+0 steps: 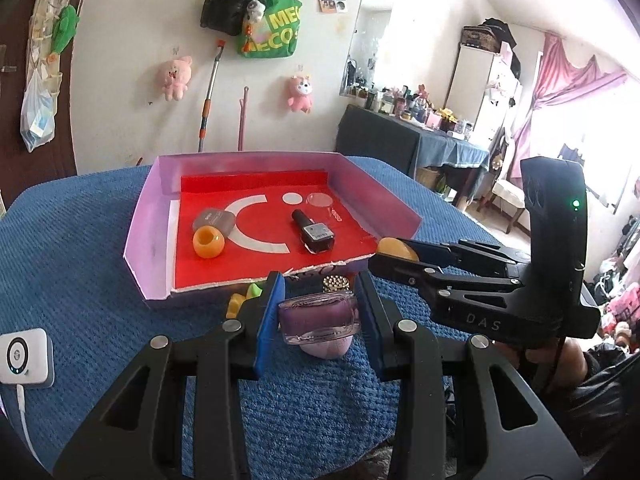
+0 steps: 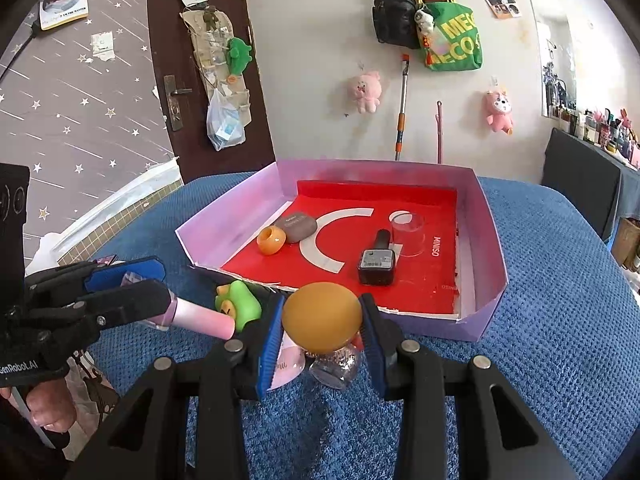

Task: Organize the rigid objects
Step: 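Carry the pink nail polish and orange sponge over the red tray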

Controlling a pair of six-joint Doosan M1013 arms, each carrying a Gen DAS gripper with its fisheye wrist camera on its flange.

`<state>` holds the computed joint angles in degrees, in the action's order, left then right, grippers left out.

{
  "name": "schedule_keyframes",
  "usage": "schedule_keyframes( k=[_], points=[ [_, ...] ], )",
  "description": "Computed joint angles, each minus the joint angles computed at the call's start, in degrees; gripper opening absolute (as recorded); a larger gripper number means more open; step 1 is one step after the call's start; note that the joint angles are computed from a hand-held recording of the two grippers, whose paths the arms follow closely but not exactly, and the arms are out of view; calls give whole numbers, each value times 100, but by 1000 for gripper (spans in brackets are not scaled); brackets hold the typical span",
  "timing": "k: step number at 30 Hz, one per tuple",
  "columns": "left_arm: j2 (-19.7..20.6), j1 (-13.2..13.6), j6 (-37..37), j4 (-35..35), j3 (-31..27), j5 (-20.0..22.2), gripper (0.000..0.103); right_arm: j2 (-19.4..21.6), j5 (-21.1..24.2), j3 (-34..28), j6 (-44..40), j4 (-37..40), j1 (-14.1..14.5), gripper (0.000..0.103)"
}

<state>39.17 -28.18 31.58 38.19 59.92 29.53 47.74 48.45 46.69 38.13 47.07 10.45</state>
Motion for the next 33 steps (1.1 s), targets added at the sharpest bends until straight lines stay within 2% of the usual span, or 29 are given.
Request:
schedule_keyframes(
  k=[8,26,33],
  points=[
    [53,30,60,65,-127,29,34,44,28,-118,70,-53,12,40],
    [278,172,380,-125,-541,92,34,478,294,-977,442,-420,43,40],
    [424,237,569,-277,-760,192,34,743,537,-1466,717,-630,64,40]
  ],
)
